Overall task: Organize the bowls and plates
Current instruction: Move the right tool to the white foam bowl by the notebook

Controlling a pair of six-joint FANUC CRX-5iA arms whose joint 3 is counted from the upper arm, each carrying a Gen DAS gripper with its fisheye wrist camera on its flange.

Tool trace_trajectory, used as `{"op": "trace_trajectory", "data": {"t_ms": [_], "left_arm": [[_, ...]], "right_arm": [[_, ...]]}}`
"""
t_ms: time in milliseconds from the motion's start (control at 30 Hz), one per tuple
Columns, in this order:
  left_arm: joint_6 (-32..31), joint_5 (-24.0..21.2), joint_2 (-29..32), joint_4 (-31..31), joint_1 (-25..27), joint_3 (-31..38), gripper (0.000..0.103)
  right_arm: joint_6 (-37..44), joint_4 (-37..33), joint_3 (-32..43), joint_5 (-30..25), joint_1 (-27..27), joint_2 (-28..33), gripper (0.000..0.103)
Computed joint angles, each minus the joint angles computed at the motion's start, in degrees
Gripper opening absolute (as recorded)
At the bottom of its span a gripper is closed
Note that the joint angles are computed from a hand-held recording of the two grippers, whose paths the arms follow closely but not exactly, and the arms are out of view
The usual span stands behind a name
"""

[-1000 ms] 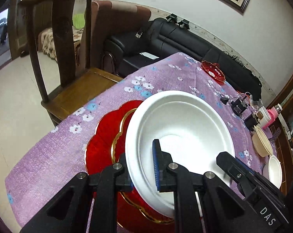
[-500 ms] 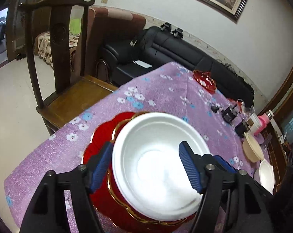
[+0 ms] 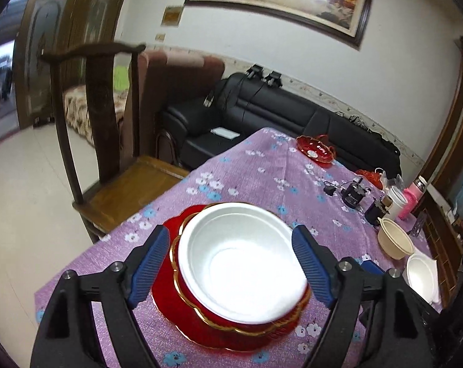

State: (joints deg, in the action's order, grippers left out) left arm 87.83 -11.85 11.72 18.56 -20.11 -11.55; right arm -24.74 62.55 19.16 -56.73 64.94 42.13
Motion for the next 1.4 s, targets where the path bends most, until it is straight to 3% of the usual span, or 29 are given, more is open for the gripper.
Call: {"op": "trace_trajectory", "data": {"t_ms": [133, 233, 400, 733, 1033, 1267, 1400], "left_arm": [[14.47, -4.02, -0.95, -18.55, -2.65, 4.99, 0.088], [21.20, -6.44, -1.46, -27.66, -5.01, 7.33, 0.089], [24.16, -8.77, -2.00, -33.24, -8.08, 8.83, 0.090], [26.14, -11.58, -2.40, -39.23, -13.05, 10.67, 0.090], [24.74, -13.70, -0.64, -40.40, -16.12, 12.89, 0.091], [17.28, -12.84, 0.69, -33.14, -15.83, 12.01, 0.091], [14.13, -12.64, 1.69, -30.48, -16.11, 11.83, 0.091]], "right_arm": [[-3.95, 1.20, -4.26, -0.64, 0.95, -2.34, 0.054], [-7.48, 2.30, -7.73, -1.18, 1.64, -4.24, 0.055], [-12.39, 3.70, -12.76, -3.41, 3.02, -7.11, 0.058], [-20.16, 5.09, -20.71, -6.45, 5.09, -11.75, 0.061], [-27.70, 3.95, -28.14, -7.72, 6.15, -15.81, 0.061], [-36.05, -0.29, -36.04, -10.19, 8.09, -20.20, 0.061], [-42.72, -5.52, -39.14, -16.17, 10.53, -22.48, 0.061]]}}
